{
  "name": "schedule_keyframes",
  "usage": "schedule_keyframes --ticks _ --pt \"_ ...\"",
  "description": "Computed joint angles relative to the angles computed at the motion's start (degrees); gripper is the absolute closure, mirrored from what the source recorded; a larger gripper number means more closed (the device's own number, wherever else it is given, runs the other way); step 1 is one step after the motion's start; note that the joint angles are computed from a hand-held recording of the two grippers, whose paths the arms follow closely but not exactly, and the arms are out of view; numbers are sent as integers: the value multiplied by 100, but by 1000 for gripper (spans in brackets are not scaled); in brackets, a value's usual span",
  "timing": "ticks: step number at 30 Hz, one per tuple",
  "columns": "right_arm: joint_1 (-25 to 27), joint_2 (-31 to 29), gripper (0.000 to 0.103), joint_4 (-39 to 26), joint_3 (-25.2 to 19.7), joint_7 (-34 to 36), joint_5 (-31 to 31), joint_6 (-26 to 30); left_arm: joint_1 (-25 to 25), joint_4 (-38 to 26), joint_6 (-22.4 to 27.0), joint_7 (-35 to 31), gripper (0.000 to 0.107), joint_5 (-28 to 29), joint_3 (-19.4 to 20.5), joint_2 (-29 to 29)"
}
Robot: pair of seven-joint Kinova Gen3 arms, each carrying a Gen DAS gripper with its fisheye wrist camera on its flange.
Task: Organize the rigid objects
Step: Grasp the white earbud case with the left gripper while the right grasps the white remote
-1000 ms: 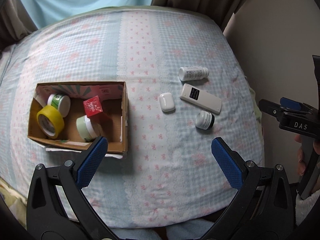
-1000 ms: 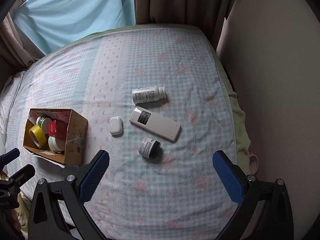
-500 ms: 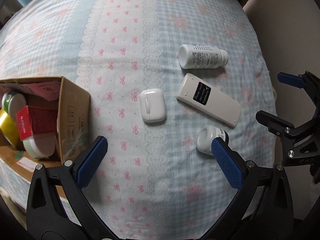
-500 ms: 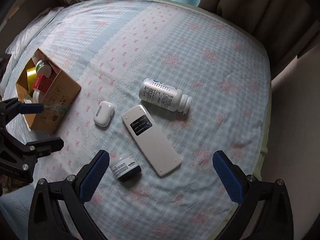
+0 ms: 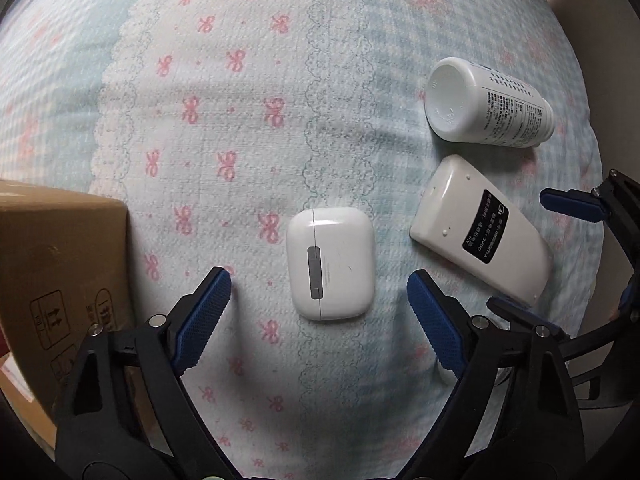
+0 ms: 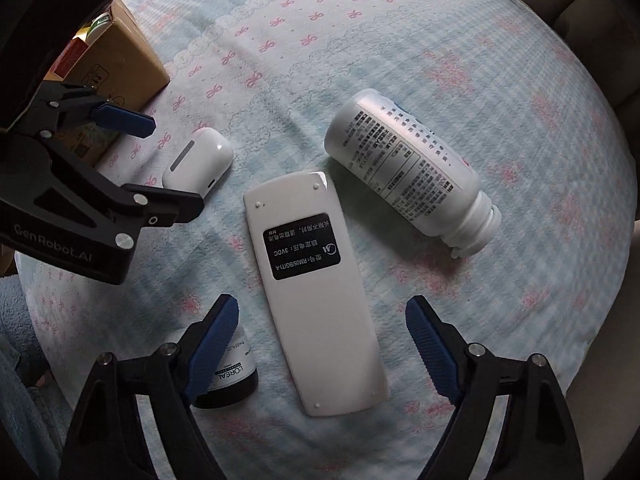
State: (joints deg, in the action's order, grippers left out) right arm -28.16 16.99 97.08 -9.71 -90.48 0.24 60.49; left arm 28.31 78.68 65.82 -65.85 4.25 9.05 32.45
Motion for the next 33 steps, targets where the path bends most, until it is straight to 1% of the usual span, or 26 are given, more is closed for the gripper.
schedule_keyframes --ticks 2,3,7,8,9,10,11,12,13,15,17,22,23,24,28,33 --pt "-54 91 24 4 -21 42 68 -24 25 53 -67 38 22 15 -4 57" --pt "-79 128 26 2 -30 68 94 -22 52 70 -95 53 22 -9 -11 71" --pt "-194 206 29 34 -30 86 220 -36 217 128 -237 235 24 -173 -76 88" --pt "-211 221 32 46 -28 75 228 -42 278 104 -238 306 29 -239 -99 118" --pt "-224 246 37 37 -19 56 238 -17 324 61 -238 350 31 -297 -108 155" --pt "-299 281 39 36 2 -50 318 -20 347 72 -266 357 32 -341 -107 157" --pt "-355 295 44 41 24 -139 397 -24 391 -20 -222 361 35 -409 -107 208" --pt "-371 304 46 62 28 -187 417 -45 423 -83 -168 327 41 -501 -117 247" --pt "-369 299 46 78 27 -216 414 -64 444 -74 -181 293 45 -544 -110 239" --pt "-398 275 46 114 30 -286 470 -89 438 -79 -250 226 67 -543 -77 203" --pt "-467 265 46 156 36 -414 561 -128 419 -76 -314 219 66 -499 -67 190" --pt "-524 272 47 186 33 -689 601 -157 321 212 -592 78 66 -365 -76 -14" --pt "-519 280 47 176 31 -713 599 -161 204 348 -564 47 66 -397 -29 -166" --pt "-517 280 47 179 28 -733 598 -161 193 395 -620 21 66 -381 -34 -212" --pt "-475 262 47 143 13 -749 554 -130 66 459 -656 -50 66 -285 -14 -351" --pt "-504 165 47 102 6 -862 562 -70 -24 397 -539 -64 67 -185 9 -543"
